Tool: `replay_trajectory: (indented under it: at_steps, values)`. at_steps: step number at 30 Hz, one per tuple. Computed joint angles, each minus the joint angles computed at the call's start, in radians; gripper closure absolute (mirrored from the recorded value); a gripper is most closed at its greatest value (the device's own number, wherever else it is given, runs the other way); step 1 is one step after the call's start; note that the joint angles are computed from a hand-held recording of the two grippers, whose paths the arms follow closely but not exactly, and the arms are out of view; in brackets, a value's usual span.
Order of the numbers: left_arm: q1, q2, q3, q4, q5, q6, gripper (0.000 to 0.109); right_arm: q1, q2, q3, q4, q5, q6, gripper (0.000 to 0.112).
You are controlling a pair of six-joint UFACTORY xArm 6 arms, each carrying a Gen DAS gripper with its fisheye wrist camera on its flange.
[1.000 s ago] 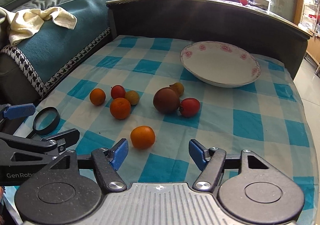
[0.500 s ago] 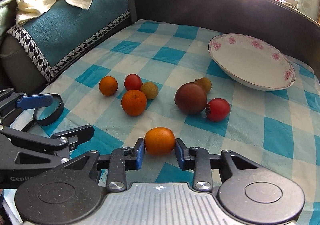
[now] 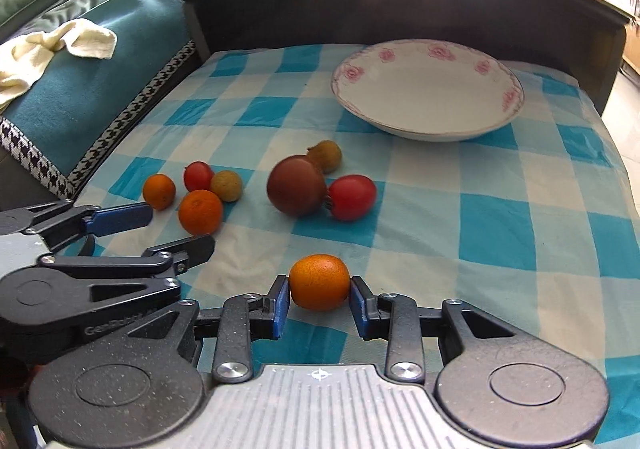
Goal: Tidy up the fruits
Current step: 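Grasp the large orange with the left tool while the right tool holds its orange, then carry both oranges into the white floral bowl and open both tools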
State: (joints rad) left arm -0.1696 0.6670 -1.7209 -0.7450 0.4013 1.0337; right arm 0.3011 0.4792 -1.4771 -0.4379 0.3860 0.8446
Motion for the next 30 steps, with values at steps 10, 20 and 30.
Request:
replay_trajectory:
  at_steps: [10, 20, 30]
  values:
    - [-0.005, 0.073, -0.098, 0.080, 0.019, -0.128, 0.066, -0.010, -0.027, 0.047, 0.046, -0.041, -0.016, 0.085]
    - [-0.009, 0.038, -0.085, 0.062, 0.067, -0.118, 0.067, -0.024, -0.052, 0.074, -0.009, -0.060, 0.042, 0.086]
    - [-0.044, 0.107, -0.242, 0.075, 0.134, -0.159, 0.067, -0.059, -0.043, 0.025, -0.078, -0.057, 0.136, 0.086]
